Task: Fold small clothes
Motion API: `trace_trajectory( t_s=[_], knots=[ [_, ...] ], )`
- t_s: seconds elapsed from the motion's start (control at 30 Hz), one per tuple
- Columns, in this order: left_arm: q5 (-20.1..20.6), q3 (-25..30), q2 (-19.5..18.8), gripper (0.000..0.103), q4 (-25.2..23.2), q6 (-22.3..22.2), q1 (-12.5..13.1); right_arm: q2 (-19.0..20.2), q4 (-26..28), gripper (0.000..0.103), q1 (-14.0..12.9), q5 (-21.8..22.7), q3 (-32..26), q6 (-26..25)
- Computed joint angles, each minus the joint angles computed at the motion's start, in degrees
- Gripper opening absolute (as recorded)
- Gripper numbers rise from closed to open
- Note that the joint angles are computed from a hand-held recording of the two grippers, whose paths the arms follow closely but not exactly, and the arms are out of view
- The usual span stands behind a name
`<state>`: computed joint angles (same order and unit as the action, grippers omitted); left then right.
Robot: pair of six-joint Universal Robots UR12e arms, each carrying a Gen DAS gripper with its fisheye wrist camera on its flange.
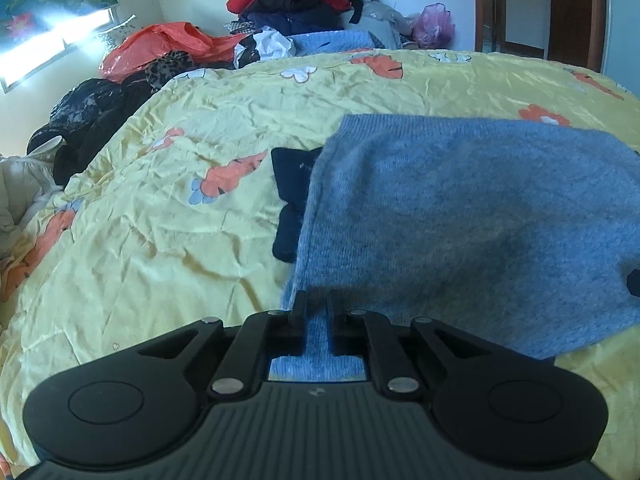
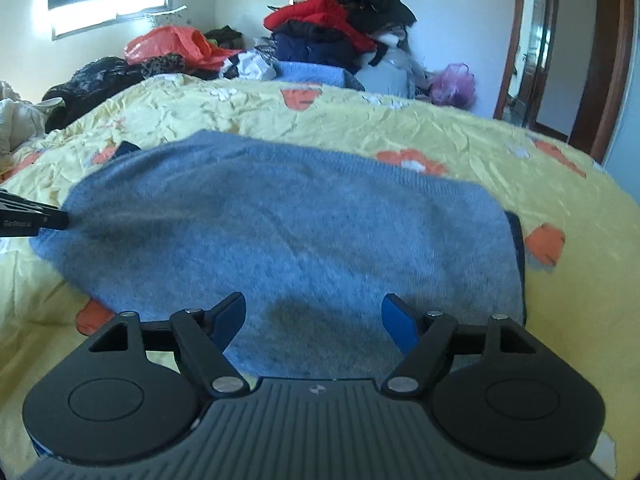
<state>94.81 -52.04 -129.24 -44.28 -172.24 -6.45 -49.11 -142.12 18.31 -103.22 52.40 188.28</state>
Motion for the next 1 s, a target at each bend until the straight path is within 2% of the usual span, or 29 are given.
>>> trace_trajectory(
  t_s=[0.07,0.17,0.2,0.23,0.27,0.3,0.33,0.5,0.8,0.9,1.0],
  knots=[
    [0.44,-1.05,0.16,0.014,1.64,-0.85,-0.11,-0.02,-0.10,0.079,-0.07,-0.36,0.61,1.04],
    [2.28,-2.87,0.28,0.028,5.31,-2.06,-0.47,-0.21,-0.96,0.085,-0.39,0.59,1.93,3.60],
    [3.48,-3.46,0.29,0.037,6.83,-2.17,-0.68,-0.20,-1.94,0.088,-0.49,0.97,2.46,3.95],
    [5.01,-4.03,0.24,0.052,8.48,-2.26,-0.93,-0.20,-2.52,0.089,-0.50,1.11,2.71,3.81],
    [6.12,-4.54,0.23,0.062,9.94,-2.31,-1.11,-0.18,-2.82,0.092,-0.46,1.13,2.84,3.35],
    [6.23,-5.09,0.32,0.083,11.14,-2.24,-1.11,-0.10,-2.78,0.095,-0.38,1.04,2.78,2.72],
    [5.69,-5.55,0.49,0.088,11.74,-2.13,-0.99,0.02,-2.65,0.096,-0.30,0.92,2.65,2.17],
    [4.01,-6.09,0.86,0.088,12.20,-0.21,-0.58,0.11,-3.00,0.100,-0.27,1.03,2.68,1.55],
    [3.92,-5.27,0.76,0.089,11.96,-0.49,-0.63,-0.04,-4.44,0.100,0.01,0.47,2.64,2.09],
    [3.79,-5.21,0.72,0.089,11.48,-0.06,-0.75,0.16,-2.70,0.100,-0.12,0.72,2.20,2.39],
    [3.73,-5.29,0.74,0.089,11.21,0.25,-0.80,0.04,-3.23,0.102,-0.20,1.11,2.77,2.82]
  ],
)
